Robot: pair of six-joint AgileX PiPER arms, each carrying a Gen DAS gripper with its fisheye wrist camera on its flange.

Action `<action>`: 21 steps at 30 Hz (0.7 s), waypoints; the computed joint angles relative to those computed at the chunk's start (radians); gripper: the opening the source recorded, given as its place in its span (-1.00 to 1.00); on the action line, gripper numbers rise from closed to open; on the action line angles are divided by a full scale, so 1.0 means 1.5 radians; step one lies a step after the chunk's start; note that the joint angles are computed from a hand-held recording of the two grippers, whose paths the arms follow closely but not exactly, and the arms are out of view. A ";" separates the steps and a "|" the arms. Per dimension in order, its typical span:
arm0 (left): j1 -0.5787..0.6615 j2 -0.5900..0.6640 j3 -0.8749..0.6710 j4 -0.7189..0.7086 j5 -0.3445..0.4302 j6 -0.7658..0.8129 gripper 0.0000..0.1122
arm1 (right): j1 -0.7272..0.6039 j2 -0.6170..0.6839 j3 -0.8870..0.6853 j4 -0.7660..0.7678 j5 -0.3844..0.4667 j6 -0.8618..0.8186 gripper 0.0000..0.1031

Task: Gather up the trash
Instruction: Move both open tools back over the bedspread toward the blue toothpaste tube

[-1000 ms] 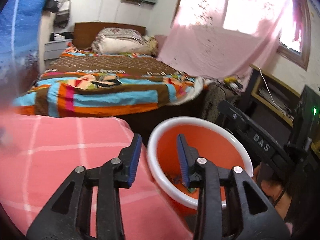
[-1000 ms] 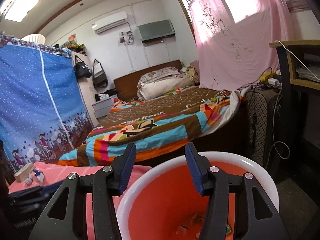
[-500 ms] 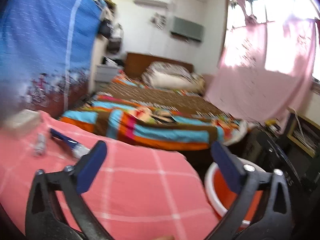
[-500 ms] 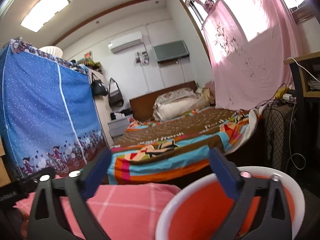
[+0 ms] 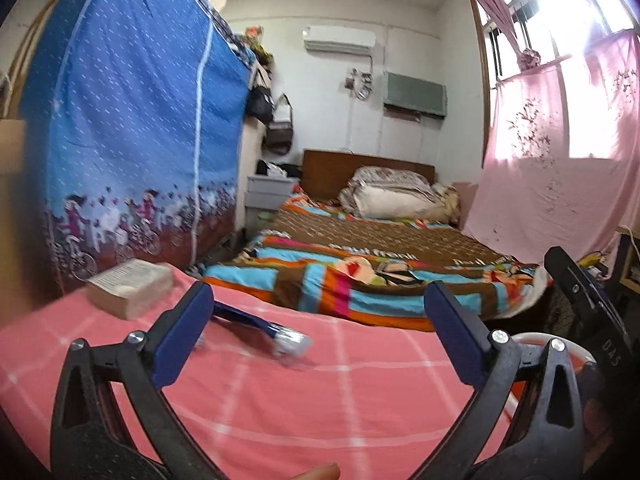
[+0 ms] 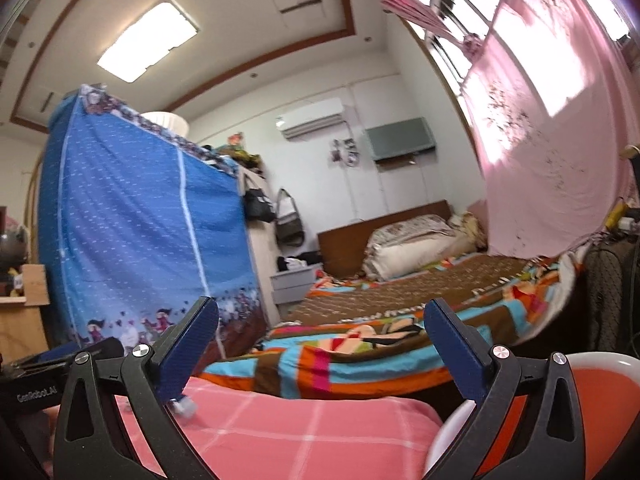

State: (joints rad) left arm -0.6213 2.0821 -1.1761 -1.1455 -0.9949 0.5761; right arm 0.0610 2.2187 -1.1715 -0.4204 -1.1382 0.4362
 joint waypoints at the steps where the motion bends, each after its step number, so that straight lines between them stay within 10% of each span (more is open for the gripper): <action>1: 0.003 -0.009 0.022 0.007 -0.017 -0.013 0.84 | 0.009 0.000 0.001 0.004 -0.005 -0.011 1.00; 13: 0.065 -0.079 0.168 0.046 -0.066 -0.076 0.84 | 0.101 0.010 -0.030 0.004 0.032 -0.094 1.00; 21: 0.157 -0.089 0.179 0.086 0.013 -0.074 0.84 | 0.161 0.052 -0.208 -0.123 0.282 -0.035 1.00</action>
